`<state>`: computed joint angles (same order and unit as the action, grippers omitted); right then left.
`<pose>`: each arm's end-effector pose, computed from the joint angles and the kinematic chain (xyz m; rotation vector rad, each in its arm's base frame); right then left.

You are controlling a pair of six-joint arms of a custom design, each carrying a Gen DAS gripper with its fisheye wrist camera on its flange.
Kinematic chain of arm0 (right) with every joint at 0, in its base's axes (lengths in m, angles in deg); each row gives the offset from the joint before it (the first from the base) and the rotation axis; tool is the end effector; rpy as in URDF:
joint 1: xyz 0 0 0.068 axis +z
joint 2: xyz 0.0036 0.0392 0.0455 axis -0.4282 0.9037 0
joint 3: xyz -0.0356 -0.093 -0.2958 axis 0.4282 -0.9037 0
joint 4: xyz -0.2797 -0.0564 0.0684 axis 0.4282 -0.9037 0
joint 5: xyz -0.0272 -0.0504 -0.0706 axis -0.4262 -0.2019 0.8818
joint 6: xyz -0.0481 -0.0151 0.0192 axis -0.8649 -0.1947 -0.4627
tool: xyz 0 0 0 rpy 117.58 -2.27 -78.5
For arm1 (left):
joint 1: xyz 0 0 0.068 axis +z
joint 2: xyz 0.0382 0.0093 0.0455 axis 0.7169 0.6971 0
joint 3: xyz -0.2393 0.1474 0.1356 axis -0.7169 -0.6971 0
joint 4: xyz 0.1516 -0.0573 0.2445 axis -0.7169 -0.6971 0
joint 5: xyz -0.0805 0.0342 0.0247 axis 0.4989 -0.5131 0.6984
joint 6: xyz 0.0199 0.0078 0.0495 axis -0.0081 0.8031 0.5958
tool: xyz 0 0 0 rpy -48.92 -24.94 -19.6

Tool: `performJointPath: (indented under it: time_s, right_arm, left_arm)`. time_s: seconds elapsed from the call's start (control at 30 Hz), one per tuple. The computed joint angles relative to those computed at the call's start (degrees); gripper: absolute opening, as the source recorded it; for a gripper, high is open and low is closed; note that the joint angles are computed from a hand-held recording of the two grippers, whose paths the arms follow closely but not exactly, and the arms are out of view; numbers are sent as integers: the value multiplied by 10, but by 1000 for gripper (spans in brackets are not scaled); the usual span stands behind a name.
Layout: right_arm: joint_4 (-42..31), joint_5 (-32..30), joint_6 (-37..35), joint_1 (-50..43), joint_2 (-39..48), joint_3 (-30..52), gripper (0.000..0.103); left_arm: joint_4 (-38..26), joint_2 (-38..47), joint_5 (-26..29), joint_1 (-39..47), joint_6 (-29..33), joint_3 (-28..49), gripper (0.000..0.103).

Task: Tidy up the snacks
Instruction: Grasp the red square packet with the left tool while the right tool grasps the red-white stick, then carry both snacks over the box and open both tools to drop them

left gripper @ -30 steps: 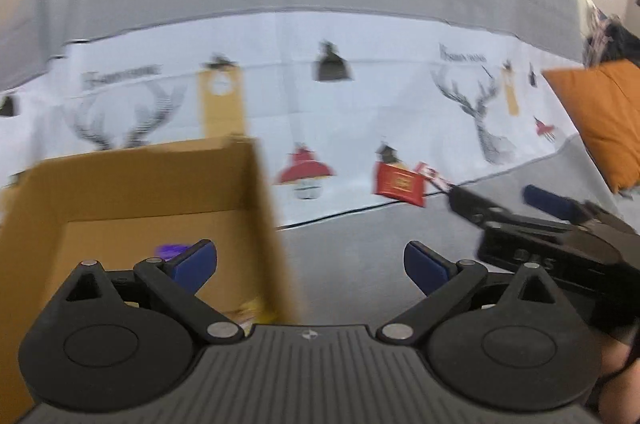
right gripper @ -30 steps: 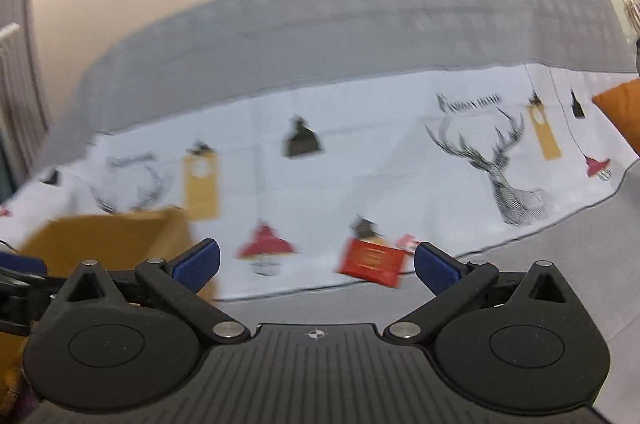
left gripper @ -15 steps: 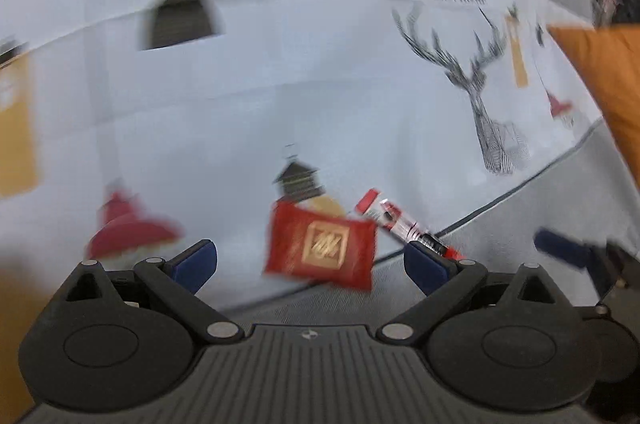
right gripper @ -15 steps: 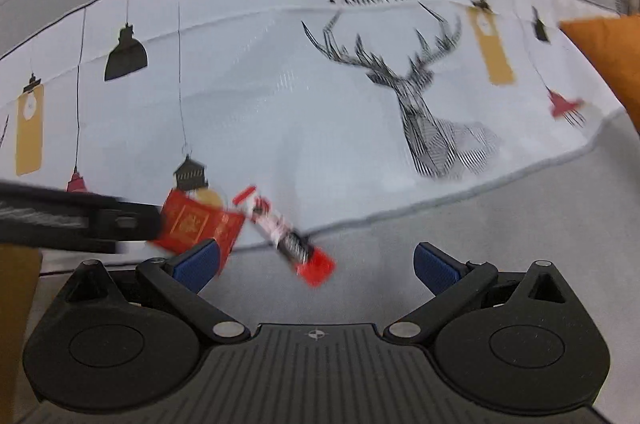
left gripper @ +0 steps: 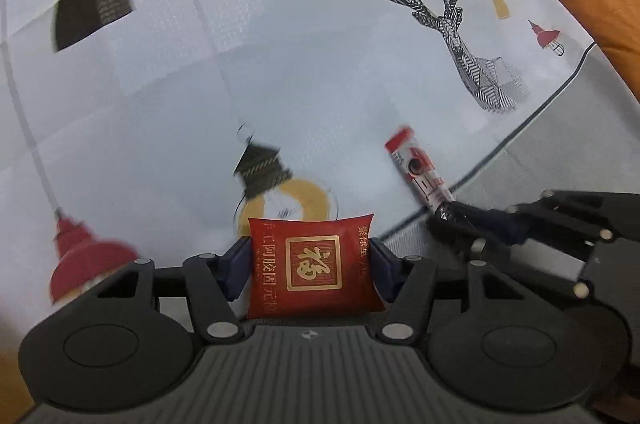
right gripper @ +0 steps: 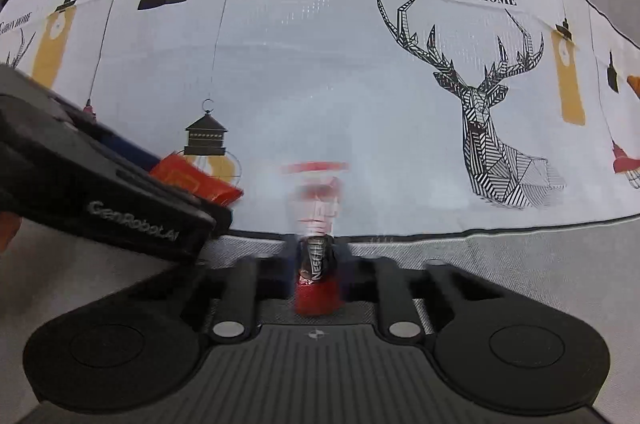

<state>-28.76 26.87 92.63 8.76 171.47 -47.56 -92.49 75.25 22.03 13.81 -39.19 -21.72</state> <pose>0.2561 0.1619 0.1201 -0.3032 2.2144 0.1202 0.3165 -0.1894 0.1468 0.3896 2.4748 -0.0470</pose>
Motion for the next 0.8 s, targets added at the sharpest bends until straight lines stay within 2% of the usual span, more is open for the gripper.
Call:
performJointPath:
  time_s: [0.2, 0.33, 0.43, 0.6, 0.77, 0.8]
  right_arm:
    - [-49, -19, 68, 1, -74, -36, 5]
    - [-111, -19, 192, 45, -185, -64, 5]
    - [-177, 75, 270, 147, -262, -61, 5]
    - [-309, 281, 409, 369, -302, -12, 5]
    - [-491, 418, 521, 542, -280, 98, 5]
    - [-515, 434, 529, 565, -271, 123, 5]
  left_arm:
    - [-79, -110, -53, -53, -41, -59, 66]
    - [-160, -241, -71, -78, -92, -106, 66]
    - [-236, -344, -89, -102, -141, -123, 66]
    - [-391, -508, -140, -168, -217, -123, 66]
    - [-606, -641, -255, -293, -357, -60, 66]
    - [-671, -652, -296, -347, -414, -33, 66]
